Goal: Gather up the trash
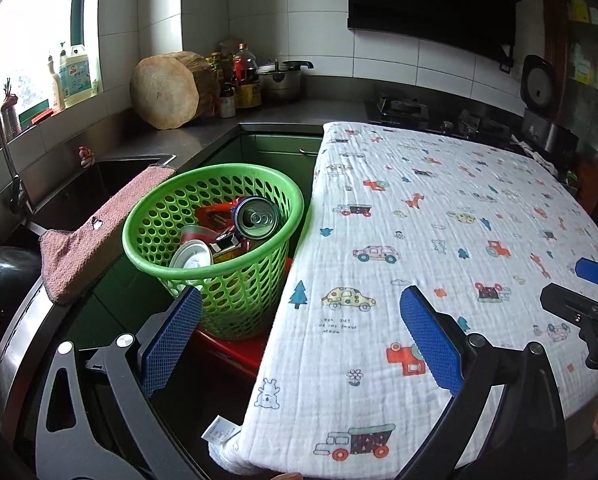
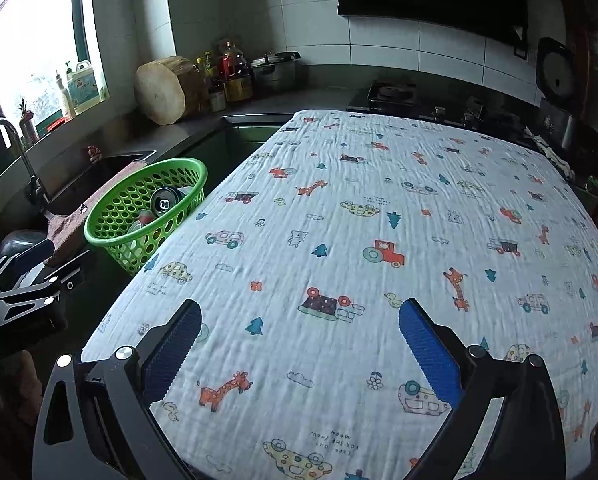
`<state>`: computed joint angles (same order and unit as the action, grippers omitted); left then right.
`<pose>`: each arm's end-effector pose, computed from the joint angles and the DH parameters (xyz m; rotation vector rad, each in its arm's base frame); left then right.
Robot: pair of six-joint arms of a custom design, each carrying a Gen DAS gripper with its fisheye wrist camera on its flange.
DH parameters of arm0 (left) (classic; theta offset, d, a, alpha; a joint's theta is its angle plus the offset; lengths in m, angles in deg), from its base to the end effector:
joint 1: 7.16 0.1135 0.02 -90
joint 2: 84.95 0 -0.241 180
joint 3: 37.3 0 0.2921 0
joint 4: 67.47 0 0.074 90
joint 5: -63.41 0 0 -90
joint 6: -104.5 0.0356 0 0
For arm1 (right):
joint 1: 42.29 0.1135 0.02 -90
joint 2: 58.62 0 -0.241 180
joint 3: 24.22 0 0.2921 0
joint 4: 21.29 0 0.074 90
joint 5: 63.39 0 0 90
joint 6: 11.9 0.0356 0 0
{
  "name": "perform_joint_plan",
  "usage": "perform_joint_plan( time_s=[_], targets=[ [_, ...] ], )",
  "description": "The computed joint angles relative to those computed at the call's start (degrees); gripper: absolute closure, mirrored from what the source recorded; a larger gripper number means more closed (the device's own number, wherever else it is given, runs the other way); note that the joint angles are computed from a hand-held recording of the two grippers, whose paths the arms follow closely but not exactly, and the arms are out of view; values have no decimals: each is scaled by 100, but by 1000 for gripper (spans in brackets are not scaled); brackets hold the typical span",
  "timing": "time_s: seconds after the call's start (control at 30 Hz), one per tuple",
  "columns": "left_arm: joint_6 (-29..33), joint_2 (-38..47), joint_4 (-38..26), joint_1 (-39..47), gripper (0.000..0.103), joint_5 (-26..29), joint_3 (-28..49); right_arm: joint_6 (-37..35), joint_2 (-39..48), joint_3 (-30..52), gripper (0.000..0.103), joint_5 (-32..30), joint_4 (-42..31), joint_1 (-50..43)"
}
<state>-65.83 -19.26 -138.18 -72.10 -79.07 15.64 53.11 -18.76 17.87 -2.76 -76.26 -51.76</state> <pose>0.1173 -0.1842 0.1736 -0.3605 2.1992 0.2063 0.1907 -0.0141 0.1957 -0.5243 2.3062 0.3544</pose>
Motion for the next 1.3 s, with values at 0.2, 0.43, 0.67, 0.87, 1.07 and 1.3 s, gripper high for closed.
perform_joint_plan(
  time_s=[0.2,0.43,0.67,0.87,1.07,1.3],
  targets=[
    [21,116,19,20,5,39,71,8,-2,-8,7,17,8,27],
    [18,197,57,48,5,54,103,26,40,-39,7,35,57,41],
    [-36,188,56,67,5,88,67,22,55,-70,7,44,90,60],
    [-2,140,84,90,5,102,22,30,50,-83,7,69,99,82],
    [-62,161,68,69,5,91,25,33,55,-83,7,74,108,99],
    [-93,183,29,47,5,80,45,0,59,-79,7,51,90,74]
  ],
)
